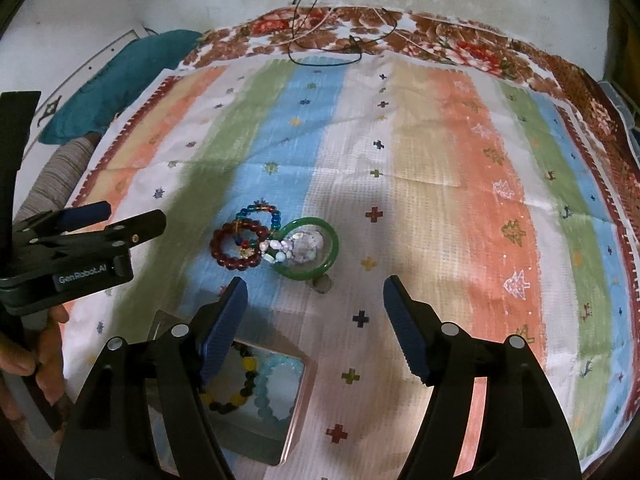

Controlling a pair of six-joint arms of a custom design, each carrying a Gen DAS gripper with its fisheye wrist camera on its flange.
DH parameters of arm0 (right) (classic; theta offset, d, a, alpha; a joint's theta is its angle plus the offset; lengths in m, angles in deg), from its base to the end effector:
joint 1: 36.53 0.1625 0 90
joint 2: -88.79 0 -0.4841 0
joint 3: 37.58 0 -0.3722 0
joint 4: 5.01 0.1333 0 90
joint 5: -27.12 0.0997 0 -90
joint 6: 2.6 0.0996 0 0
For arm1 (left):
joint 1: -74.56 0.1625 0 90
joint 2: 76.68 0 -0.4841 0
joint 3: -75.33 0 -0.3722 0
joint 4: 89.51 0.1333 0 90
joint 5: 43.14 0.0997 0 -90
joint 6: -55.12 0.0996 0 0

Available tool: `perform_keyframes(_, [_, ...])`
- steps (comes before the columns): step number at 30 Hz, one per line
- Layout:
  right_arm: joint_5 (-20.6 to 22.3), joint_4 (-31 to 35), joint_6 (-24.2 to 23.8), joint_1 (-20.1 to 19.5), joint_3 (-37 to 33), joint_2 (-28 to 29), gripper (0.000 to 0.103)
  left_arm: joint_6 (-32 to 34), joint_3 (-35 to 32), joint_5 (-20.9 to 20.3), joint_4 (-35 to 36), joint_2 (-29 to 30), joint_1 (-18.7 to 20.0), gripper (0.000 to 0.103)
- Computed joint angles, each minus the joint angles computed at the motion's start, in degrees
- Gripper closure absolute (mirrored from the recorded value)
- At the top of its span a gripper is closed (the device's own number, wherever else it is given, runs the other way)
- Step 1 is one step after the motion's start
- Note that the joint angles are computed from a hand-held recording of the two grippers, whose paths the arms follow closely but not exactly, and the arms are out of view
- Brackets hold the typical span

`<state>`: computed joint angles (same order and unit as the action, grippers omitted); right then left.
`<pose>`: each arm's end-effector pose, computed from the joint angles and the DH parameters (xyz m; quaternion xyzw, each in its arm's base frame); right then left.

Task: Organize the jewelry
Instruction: 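Move both tools back to the remaining bracelets beside the tin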

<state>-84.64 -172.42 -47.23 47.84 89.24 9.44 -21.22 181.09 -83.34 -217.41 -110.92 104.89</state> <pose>0.0494 -0.4808 0.3336 0.2707 -0.9106 0.1522 0.2728 -0.3825 -0.4663 -0.0269 -0.0054 0.8768 -0.2755 0.3942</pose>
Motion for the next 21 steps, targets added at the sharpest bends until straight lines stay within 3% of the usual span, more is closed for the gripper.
perform_keyframes(21, [-4.38, -2.25, 0.24, -0.09, -3.27, 6.63, 0.033, 4.72, -1.66, -1.22, -5.46, 2.14, 5.2, 0.02])
